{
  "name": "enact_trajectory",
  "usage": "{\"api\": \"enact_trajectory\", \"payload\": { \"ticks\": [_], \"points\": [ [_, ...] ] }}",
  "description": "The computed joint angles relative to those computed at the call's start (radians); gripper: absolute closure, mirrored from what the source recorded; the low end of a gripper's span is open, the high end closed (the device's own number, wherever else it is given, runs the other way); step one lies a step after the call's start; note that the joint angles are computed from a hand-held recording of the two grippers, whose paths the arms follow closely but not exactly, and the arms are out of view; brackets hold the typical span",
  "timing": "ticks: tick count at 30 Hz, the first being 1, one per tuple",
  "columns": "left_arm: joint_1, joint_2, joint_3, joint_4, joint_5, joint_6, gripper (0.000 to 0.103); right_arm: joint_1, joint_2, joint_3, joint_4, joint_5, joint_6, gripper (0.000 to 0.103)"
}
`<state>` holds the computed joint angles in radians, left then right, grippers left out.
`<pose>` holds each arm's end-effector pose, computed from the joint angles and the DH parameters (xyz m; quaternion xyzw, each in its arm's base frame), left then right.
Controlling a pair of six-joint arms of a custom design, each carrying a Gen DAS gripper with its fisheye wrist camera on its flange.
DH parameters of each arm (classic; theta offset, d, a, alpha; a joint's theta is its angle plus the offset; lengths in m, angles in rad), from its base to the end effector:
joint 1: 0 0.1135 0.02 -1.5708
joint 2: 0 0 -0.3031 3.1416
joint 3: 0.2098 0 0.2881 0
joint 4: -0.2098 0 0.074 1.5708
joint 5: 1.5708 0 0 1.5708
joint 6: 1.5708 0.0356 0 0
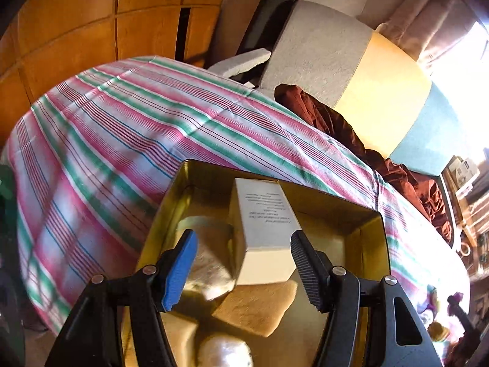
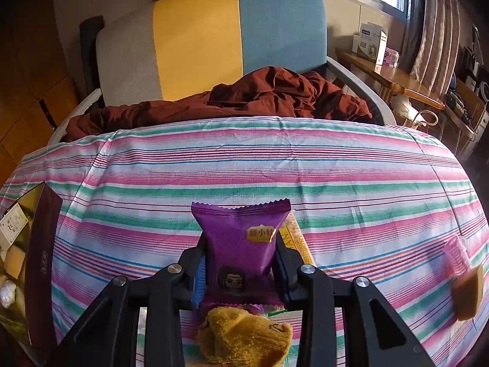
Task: Organize objects
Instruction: 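Carry the purple snack packet into the tray and open the right gripper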
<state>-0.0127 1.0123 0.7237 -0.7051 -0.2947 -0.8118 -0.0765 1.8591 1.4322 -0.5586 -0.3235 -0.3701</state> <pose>0.2057 0.0077 0.2573 -0.4074 0.8573 0.0162 0.3143 0.4466 -0.0229 0.2522 -0.1842 0.9280 0.0873 0.3118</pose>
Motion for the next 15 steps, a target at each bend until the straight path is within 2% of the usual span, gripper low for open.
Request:
{"api": "enact_trajectory", "payload": {
  "ticks": [8, 15],
  "points": [
    [-0.185, -0.195, -0.050, -0.166, -0.162, -0.039, 0.039, 0.025, -0.044, -0.034, 0.000, -0.008, -0.003, 0.068],
    [-0.394, -0.250, -0.053, -0.303, -0.306, -0.127, 0.037, 0.150, -0.181, -0.132, -0.016, -0.058, 0.017, 0.068]
  ]
}}
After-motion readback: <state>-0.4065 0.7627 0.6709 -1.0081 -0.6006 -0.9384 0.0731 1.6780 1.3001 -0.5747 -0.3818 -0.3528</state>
